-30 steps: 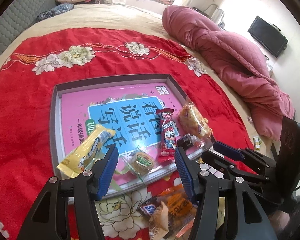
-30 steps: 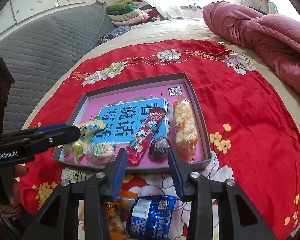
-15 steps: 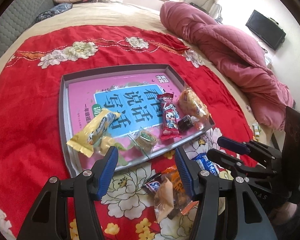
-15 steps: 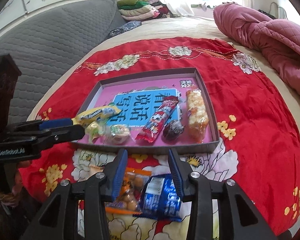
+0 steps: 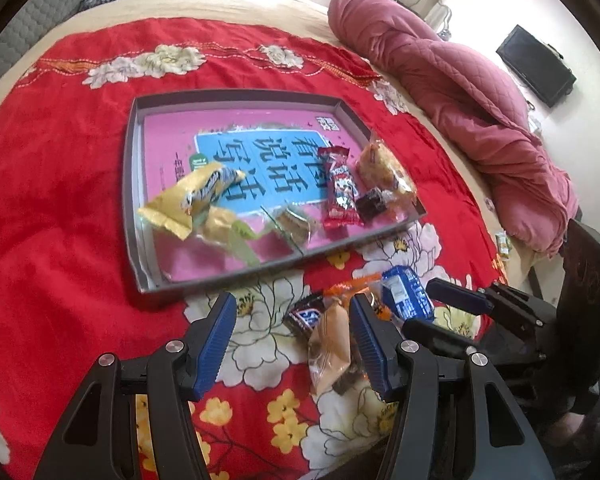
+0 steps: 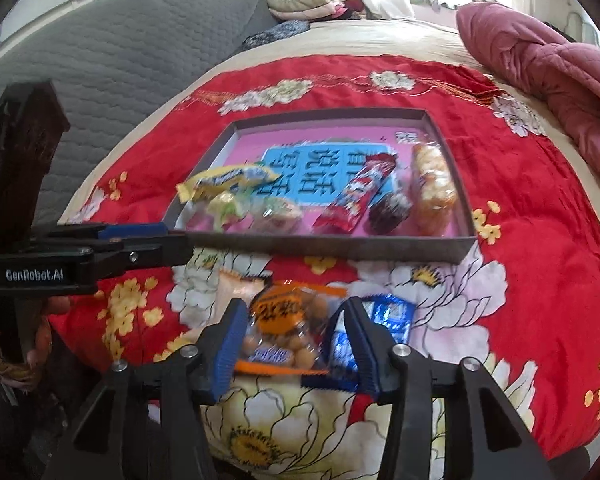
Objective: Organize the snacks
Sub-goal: 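Open both tools and withdraw them from the tray toward the remaining snacks, then grasp the orange peanut bag with the right tool while the left tool grasps a tan wrapped pastry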
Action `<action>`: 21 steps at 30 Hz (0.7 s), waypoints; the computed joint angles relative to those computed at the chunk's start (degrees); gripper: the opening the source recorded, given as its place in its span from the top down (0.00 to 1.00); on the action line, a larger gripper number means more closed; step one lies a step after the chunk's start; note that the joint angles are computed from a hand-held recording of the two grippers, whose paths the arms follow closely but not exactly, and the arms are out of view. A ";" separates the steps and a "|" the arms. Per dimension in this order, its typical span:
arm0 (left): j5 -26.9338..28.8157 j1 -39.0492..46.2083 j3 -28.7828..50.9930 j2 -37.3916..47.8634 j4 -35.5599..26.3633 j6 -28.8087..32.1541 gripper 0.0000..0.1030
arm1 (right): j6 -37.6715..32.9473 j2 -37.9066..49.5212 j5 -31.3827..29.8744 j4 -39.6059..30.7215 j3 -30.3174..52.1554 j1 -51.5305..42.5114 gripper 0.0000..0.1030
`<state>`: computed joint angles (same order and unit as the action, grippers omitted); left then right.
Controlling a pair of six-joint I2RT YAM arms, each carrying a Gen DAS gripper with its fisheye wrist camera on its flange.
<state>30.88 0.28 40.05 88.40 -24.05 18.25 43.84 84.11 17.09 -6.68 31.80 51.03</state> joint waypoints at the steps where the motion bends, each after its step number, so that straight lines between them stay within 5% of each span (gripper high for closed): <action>1: 0.02 0.02 -0.20 -0.02 -0.04 0.06 0.41 | 0.12 0.39 -0.12 0.09 0.10 0.46 0.51; 21: -0.41 -5.59 -1.78 5.57 1.69 0.07 0.41 | 0.29 7.80 -2.08 1.73 2.46 2.96 0.41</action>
